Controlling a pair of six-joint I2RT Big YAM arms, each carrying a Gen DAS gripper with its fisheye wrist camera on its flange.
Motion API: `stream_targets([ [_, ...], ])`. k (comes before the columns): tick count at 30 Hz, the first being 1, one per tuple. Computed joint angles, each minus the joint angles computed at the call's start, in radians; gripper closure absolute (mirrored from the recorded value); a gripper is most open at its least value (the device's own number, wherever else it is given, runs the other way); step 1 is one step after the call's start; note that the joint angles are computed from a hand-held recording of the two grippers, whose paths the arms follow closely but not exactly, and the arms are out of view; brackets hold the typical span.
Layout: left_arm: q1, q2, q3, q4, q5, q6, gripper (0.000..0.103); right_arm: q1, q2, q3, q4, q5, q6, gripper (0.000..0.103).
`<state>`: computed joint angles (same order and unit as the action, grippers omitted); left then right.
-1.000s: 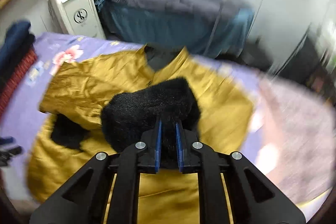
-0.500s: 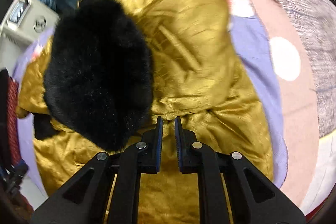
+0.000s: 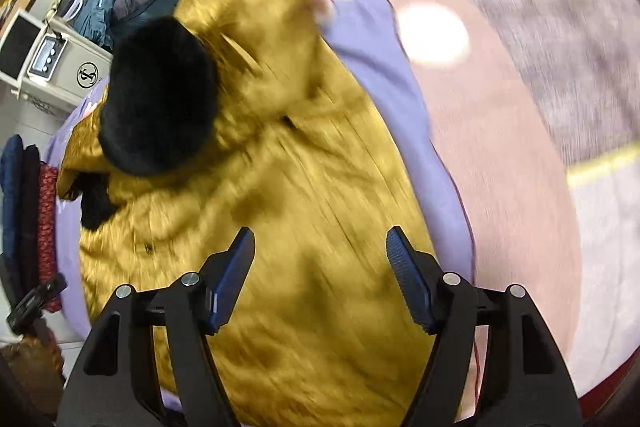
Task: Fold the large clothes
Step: 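Grasp the jacket hem with both grippers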
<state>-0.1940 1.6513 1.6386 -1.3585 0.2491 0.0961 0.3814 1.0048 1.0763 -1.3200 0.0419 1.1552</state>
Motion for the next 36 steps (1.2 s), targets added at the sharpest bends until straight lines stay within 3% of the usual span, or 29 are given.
stream_targets([
  [4,0.045,-0.006,-0.028,-0.014,0.009,0.028,0.015,0.065,-0.071,-0.063,-0.036,-0.014,0.054,0.035],
  [9,0.080,-0.017,-0.070,-0.027,0.080,0.035,0.015,0.106,-0.106,-0.082,-0.077,-0.015,0.067,0.035],
  [18,0.034,-0.007,-0.133,-0.099,0.143,0.132,0.018,0.076,-0.134,-0.154,0.001,-0.152,0.004,0.036],
  [22,0.017,-0.008,-0.158,-0.123,0.152,0.168,0.022,0.085,-0.133,-0.147,0.029,-0.195,-0.010,0.050],
  [25,0.019,-0.017,-0.167,-0.129,0.162,0.183,0.034,0.114,-0.128,-0.136,-0.005,-0.208,-0.019,0.066],
  [27,0.022,-0.022,-0.169,-0.137,0.177,0.193,0.045,0.136,-0.143,-0.146,0.001,-0.221,0.010,0.071],
  [29,0.027,-0.027,-0.173,-0.142,0.191,0.203,0.049,0.154,-0.145,-0.151,0.009,-0.237,0.025,0.072],
  [34,0.024,0.005,-0.159,-0.136,0.171,0.166,0.048,0.147,-0.115,-0.163,0.022,-0.251,0.026,0.072],
  [36,0.025,0.016,-0.147,-0.144,0.194,0.157,0.039,0.134,-0.117,-0.170,0.037,-0.258,0.034,0.072],
])
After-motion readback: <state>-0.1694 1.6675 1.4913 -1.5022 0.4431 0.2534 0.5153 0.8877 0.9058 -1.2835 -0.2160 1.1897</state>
